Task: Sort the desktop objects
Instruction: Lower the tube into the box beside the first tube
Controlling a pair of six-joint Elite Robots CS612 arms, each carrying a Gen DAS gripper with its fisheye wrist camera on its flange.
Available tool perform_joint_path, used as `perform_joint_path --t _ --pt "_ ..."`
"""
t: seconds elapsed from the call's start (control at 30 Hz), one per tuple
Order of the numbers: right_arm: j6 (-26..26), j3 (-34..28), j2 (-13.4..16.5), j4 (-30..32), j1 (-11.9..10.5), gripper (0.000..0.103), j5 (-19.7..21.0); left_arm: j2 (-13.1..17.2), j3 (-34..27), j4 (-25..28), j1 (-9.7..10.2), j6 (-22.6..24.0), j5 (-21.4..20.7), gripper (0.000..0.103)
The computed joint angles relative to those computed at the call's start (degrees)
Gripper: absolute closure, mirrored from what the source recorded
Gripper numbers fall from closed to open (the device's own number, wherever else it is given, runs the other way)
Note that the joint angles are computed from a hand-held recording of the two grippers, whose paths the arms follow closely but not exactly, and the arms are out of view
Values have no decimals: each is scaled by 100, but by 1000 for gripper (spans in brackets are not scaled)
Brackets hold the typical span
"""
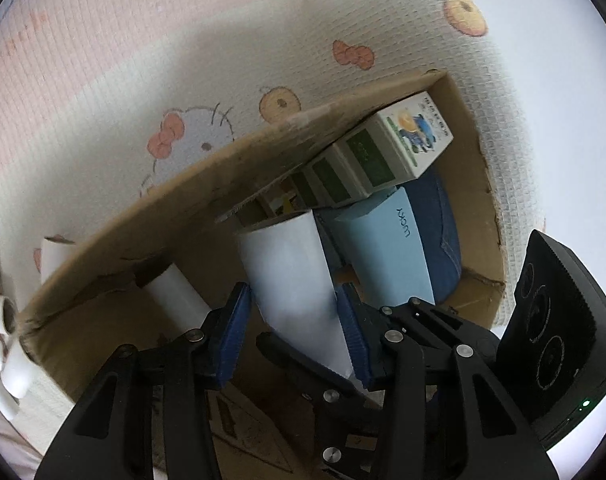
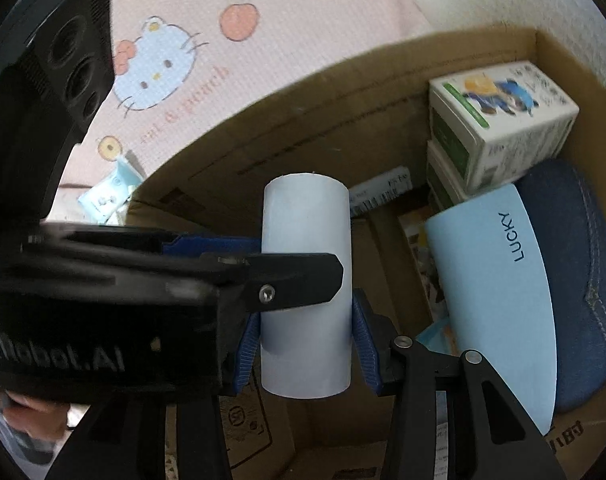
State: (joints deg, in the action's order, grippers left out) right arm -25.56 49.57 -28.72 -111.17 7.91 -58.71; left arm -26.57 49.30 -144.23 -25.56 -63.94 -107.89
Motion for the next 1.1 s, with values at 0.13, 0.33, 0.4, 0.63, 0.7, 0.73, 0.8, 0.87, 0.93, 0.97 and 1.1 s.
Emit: perform_joint_path --t 0.13,0.33,0.4,0.63,0.7,0.73,0.8,0.87,0.93,0.97,1.1 --pt "-45 -236 130 269 -7 62 -57 152 -204 55 31 -185 -132 54" --pt "-311 -638 323 842 6 62 -244 260 -431 377 13 -81 -126 55" --pt "-266 -722 366 974 -2 62 -249 296 -526 478 -6 65 -58 55" --pt "-347 -722 328 1038 -53 62 -278 363 -657 601 4 -63 -72 56" --pt "-340 -663 269 894 -91 62 -343 386 -750 760 2 -17 -62 57" --pt "-350 -668 263 900 -100 61 -369 413 -799 800 -2 -55 -41 57" --pt "-413 -694 262 996 -129 61 -400 471 -900 885 9 -162 -139 58" --pt "-466 -649 244 986 -141 67 -514 543 -1067 1119 8 -93 -186 58" --pt "-590 -607 229 1002 -133 85 -684 622 -1285 1518 -8 4 -135 58" --pt "-584 -556 209 959 -136 85 -768 663 -1381 1658 -12 52 -148 58" --pt "-447 -530 212 954 -178 85 -826 869 -1856 2320 -18 128 -269 58"
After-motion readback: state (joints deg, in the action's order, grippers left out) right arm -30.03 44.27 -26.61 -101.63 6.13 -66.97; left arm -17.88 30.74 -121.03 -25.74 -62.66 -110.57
